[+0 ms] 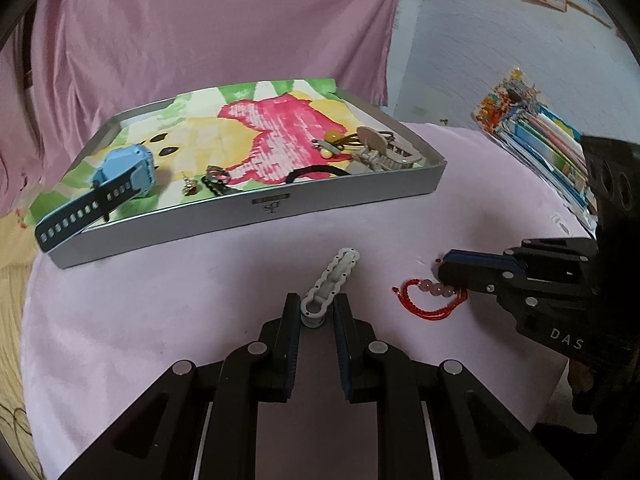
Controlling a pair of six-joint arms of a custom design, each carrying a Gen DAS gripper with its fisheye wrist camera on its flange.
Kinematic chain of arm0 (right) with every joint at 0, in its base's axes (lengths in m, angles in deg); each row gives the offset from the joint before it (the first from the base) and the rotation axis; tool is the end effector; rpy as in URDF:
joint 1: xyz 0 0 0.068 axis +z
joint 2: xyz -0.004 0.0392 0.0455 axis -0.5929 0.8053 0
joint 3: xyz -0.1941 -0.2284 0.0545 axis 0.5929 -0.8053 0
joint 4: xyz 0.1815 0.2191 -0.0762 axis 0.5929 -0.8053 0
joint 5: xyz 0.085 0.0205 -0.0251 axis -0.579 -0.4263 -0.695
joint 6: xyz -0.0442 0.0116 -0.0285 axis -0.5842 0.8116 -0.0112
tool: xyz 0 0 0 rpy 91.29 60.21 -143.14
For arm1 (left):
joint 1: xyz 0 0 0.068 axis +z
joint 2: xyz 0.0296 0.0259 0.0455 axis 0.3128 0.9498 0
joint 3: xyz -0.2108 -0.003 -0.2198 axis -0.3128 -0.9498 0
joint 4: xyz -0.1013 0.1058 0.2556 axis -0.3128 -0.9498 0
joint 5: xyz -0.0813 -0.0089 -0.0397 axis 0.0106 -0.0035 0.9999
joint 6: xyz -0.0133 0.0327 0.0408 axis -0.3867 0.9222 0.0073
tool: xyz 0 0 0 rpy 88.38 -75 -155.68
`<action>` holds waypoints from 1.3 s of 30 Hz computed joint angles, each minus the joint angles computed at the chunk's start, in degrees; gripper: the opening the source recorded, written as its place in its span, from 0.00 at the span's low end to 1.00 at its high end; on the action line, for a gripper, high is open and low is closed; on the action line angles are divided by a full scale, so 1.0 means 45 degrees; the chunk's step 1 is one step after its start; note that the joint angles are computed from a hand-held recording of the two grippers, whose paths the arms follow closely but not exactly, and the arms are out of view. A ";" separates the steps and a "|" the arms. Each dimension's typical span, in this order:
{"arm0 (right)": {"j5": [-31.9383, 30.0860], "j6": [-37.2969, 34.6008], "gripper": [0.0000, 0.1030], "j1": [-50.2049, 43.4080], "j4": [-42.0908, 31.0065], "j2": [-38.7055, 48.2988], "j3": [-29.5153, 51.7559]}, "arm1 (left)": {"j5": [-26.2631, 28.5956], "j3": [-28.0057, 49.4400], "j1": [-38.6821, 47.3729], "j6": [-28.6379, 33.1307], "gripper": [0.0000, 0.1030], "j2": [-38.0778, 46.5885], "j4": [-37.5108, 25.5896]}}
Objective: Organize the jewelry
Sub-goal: 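Carry the red and white bracelets over the tray with both grippers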
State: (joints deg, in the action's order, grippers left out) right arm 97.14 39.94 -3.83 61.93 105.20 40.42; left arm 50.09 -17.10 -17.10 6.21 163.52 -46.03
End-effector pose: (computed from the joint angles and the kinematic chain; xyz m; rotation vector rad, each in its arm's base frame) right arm 0.2301 0.1409 0.0163 -0.1221 2.4281 0.2801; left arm 0.2849 -0.2027 0.0433 0.5569 2.3669 -0.3818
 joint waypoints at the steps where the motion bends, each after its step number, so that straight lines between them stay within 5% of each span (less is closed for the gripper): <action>1: 0.0055 0.0029 0.05 0.0050 0.0002 0.0019 0.0006 | -0.0008 -0.0057 0.0032 -0.0072 0.15 -0.0017 0.0061; 22: 0.0654 -0.0353 0.05 0.0042 0.0786 -0.1653 -0.0427 | -0.0197 -0.1031 0.1123 -0.1502 0.15 -0.1184 0.2395; 39: 0.1548 -0.1250 0.05 -0.0583 -0.0192 -0.0939 0.2865 | -0.0743 0.2342 0.1791 -0.2230 0.15 0.0576 -0.0760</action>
State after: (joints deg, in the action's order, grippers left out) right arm 104.11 34.31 -6.46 61.07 100.97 53.31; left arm 46.75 -6.57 -9.04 -3.83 166.11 -49.45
